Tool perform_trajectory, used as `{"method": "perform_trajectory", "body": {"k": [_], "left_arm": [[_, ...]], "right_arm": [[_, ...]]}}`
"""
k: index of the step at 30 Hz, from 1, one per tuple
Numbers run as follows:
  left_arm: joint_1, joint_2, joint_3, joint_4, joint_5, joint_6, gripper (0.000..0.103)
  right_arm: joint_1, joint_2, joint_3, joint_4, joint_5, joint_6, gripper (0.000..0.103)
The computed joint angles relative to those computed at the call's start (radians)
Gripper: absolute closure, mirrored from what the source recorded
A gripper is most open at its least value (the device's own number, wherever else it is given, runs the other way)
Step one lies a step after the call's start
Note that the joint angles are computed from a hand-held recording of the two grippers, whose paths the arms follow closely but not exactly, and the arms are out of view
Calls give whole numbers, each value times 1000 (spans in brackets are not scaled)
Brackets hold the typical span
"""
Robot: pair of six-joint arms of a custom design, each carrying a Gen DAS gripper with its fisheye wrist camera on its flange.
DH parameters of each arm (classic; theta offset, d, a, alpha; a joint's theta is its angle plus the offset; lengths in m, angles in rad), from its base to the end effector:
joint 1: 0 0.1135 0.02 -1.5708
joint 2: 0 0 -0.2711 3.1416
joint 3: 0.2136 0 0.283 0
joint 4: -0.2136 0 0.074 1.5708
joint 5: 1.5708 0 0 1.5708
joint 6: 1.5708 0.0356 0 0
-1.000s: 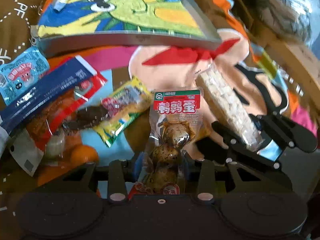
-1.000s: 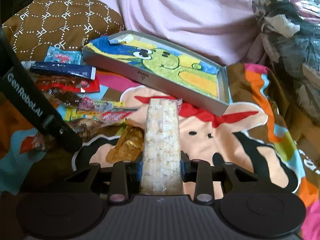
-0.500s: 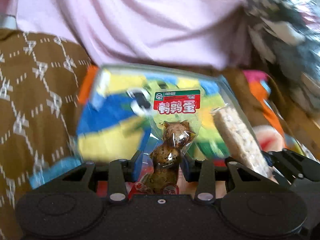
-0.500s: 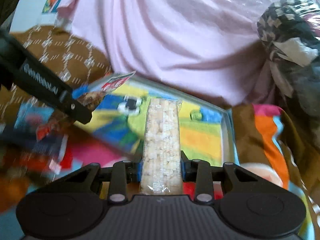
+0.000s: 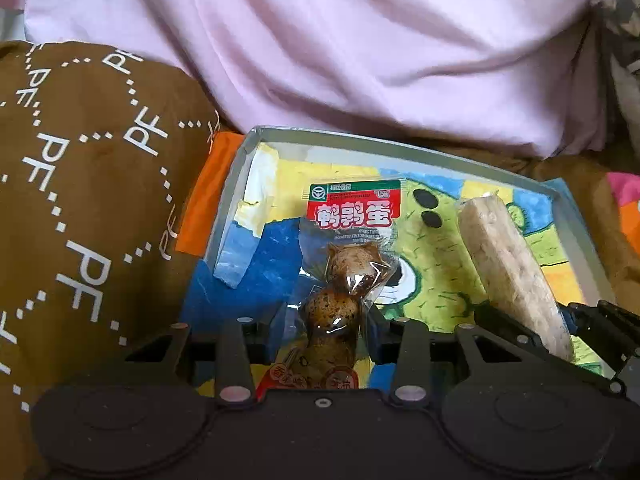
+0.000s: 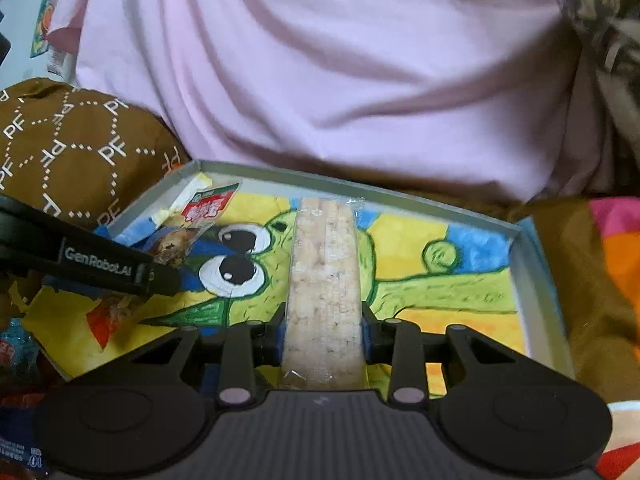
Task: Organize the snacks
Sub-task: 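Carry both packs into the silver tray and open both tools, then withdraw both tools from the tray back toward the snack pile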
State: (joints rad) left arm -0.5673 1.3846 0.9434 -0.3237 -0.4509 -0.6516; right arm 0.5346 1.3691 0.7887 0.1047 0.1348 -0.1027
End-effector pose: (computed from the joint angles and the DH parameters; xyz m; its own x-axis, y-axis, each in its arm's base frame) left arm 0.2799 -0.1600 0.2426 -0.5969 -0.2669 -0.7566 -0.1804 0.9635 -0.1976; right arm 0.2838 0.1625 0.2276 -0.3508 -0.3257 -0.8780 -0.4403 0.8848 -0.1524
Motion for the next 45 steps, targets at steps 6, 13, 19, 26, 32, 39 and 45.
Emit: {"method": "perform_trajectory", "body": {"k": [6,13,19,26,32,39,45], "left_arm": [[10,43,19,-4,8,-16,59],[15,33,43,-41,25,-25,50],[-18,-45,31,-88,-40,-54,32],[-123,-177,-12,-179,-190,-94,17],[-305,-293,-45,-332,-402,-241,3],[-572,-305,-14,-667,-604,-584,1],[-781,-220,31,-995,-638,-1006,1]], "right_arm": [[-7,39,13,-11,-11,58,65],[-1,27,18,-20,8,90,39],[8,-95,-65,25,1,99,14],[43,-317,-175,5,20,125,1],[68,-566,-270,-87,50,134,0],[157,-895,-344,-311,147,161,0],[368,-1134,-367,-564,340,214,0]]}}
